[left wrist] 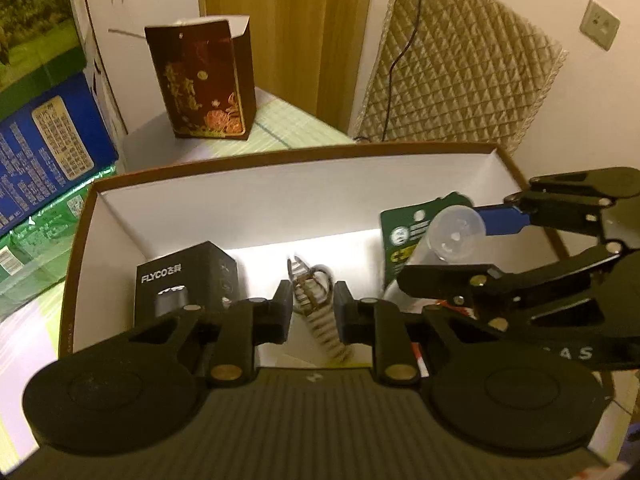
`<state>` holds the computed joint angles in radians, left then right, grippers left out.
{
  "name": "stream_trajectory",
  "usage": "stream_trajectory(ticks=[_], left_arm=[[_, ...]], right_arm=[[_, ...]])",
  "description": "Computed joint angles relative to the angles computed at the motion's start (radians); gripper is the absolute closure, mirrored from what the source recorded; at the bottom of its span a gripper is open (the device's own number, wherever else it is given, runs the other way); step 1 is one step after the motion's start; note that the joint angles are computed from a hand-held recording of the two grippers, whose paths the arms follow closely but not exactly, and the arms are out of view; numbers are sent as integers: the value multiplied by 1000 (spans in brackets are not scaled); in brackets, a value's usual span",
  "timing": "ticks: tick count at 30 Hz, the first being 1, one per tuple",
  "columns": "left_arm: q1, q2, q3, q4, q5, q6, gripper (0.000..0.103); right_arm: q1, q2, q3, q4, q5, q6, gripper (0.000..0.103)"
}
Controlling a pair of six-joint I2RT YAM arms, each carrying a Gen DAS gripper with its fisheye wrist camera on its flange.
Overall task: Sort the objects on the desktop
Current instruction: 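Open left tool to drop the hair claw while right tool releases the clear cup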
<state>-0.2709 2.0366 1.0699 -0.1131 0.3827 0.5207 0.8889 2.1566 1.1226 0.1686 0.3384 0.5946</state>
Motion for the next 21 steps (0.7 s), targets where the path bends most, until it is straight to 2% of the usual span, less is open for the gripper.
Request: stream_trajectory(ticks=[12,21], left_arm=[[35,13,15,-8,-6,20,80],[59,-12,-10,11,-25,41,66]], right_arm=[[-18,56,68,-34,-54,-23,55],[-18,87,108,-37,-35,-31,53]])
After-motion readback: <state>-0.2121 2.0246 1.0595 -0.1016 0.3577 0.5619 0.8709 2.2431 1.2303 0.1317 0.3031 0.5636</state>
